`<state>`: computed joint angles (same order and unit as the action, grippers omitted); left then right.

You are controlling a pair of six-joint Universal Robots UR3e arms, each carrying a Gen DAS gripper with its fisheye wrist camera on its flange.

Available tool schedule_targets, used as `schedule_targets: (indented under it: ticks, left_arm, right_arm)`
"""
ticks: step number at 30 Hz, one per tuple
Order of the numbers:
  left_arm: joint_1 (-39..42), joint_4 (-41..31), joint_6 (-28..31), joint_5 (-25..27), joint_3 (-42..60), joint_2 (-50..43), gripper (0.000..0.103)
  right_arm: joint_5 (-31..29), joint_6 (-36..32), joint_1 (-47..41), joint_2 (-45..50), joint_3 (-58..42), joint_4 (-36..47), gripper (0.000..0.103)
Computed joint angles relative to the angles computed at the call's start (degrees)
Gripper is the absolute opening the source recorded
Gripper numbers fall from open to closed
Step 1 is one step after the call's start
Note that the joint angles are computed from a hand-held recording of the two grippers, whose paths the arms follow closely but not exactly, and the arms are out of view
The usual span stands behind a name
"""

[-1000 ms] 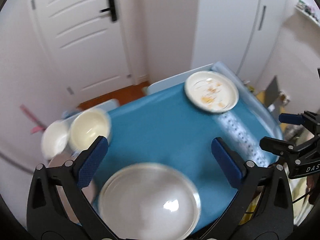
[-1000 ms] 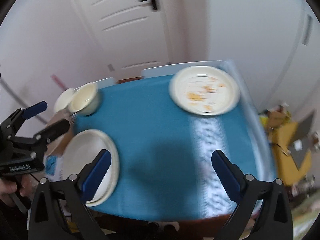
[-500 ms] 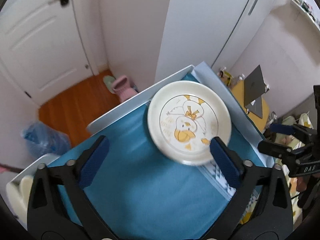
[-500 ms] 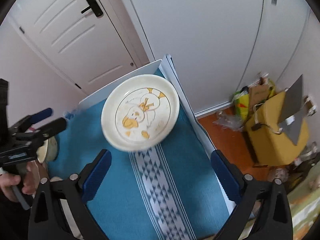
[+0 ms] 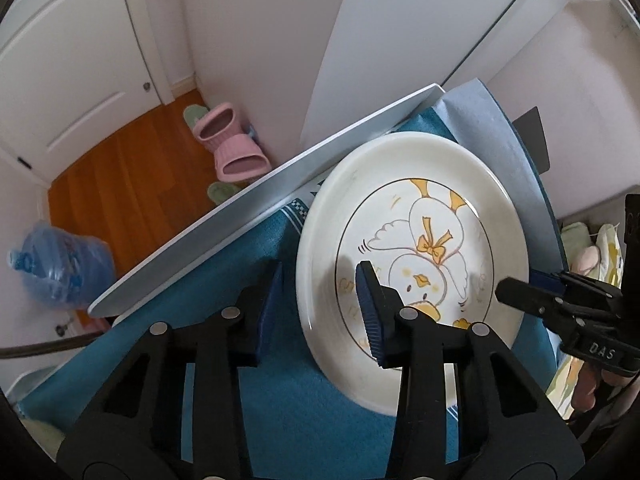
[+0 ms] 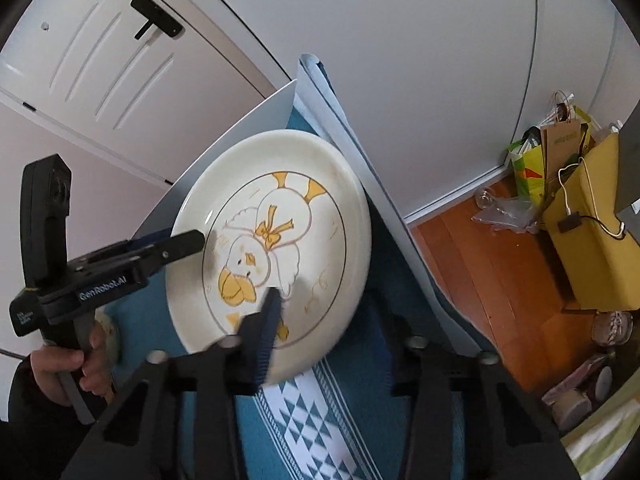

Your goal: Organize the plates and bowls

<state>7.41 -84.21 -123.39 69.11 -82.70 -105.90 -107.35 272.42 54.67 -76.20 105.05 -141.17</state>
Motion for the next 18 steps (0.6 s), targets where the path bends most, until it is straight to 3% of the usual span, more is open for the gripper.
schedule_targets:
  ticks: [3,5,18]
  left_arm:
    - [-0.1,0.82,0.57,0.43,-0.32,-0.12,0.021]
    - [-0.17,1.4,0.96,0.14,-1.01,0.11,0.019]
    - [1.11,1.98,2.48,-1.51,-5.33,6.56,0.019]
  right_arm:
    - [-1.19,2.27,0.3,0.97,-0.68,0.92,0.022]
    - [-1.04,2.97,-0.08,1.06,-0.84,1.78,0.014]
    - [-1.14,3.17,-0.04,1.0,-2.15,4.83,0.013]
